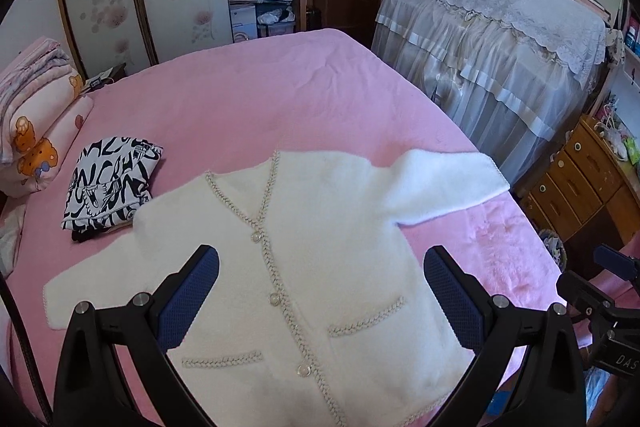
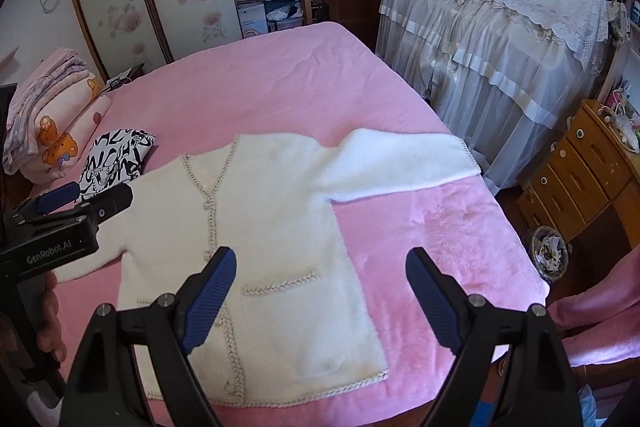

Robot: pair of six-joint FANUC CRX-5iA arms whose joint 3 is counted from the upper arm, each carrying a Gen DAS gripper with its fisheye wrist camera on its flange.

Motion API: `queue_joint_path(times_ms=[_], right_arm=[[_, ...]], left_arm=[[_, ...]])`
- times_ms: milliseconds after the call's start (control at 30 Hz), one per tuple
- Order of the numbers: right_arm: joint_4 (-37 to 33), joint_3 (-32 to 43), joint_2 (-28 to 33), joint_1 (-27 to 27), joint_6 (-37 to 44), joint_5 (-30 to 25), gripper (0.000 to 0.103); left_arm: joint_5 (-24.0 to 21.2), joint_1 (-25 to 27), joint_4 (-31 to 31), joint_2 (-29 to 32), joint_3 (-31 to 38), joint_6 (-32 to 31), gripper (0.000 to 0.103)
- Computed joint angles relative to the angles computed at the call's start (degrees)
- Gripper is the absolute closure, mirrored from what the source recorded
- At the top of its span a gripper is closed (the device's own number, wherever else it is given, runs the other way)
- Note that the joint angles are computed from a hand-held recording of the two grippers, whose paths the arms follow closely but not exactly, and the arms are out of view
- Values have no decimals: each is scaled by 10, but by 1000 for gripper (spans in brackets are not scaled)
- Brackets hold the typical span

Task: Fold large clothes
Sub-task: 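Grasp the braided cuff of the white sleeve with the right tool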

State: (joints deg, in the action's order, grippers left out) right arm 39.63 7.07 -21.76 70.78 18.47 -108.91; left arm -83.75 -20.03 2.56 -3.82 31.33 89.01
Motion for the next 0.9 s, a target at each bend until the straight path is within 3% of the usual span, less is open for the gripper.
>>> queue_joint_path(times_ms=[133, 500, 767, 900], right_arm=[[-26, -15, -20, -113, 91, 54, 16], [-197, -31, 15, -540, 351, 235, 16], [-335, -5, 104, -746, 468, 300, 17], [-416, 22, 166, -830, 503, 305, 26]], left_arm=[[8, -67, -60, 64, 70, 54, 1], [-29, -153, -121, 290, 303, 139, 1], [-79, -183, -160, 438, 469, 162, 1], [-71, -188, -172, 454, 459, 182, 1]])
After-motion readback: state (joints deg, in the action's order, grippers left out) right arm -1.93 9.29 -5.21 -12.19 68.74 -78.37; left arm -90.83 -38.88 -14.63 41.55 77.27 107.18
